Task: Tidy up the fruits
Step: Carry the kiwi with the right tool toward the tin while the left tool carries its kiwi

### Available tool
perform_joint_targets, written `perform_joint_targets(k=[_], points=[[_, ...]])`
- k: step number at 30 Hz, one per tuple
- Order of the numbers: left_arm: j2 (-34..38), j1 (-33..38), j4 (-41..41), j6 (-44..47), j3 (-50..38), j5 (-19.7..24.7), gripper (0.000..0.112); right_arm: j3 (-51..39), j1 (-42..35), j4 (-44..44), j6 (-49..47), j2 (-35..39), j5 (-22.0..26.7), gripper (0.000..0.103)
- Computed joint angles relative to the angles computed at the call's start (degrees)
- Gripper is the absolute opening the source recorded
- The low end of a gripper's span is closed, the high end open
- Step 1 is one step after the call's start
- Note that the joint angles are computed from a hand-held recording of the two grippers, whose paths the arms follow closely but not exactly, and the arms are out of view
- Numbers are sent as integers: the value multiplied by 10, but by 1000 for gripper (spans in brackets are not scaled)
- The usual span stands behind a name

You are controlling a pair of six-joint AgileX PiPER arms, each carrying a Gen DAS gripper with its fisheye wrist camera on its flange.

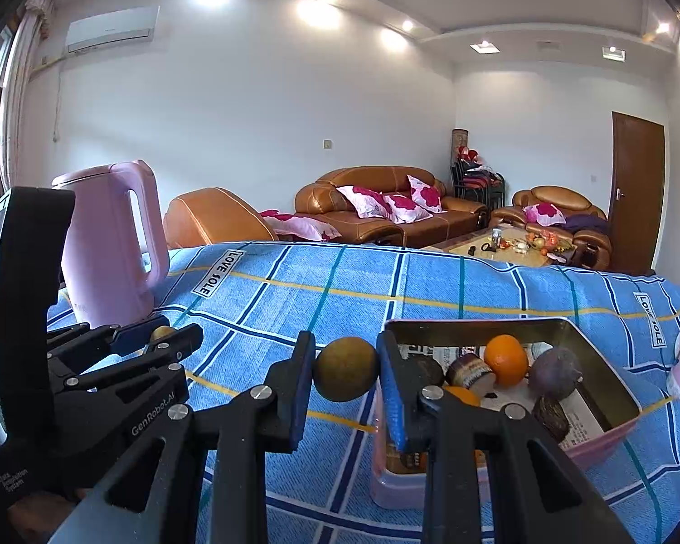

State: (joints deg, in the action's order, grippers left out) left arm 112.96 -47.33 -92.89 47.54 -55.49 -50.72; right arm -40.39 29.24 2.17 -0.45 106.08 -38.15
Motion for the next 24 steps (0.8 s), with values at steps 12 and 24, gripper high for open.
perform_joint_targets(k=[12,24], points=[[11,-18,-14,12,-24,-2,29,21,-23,-11,2,-14,-7,30],[31,-36,-32,38,-62,-7,29,39,-72,-43,14,-27,-13,30]])
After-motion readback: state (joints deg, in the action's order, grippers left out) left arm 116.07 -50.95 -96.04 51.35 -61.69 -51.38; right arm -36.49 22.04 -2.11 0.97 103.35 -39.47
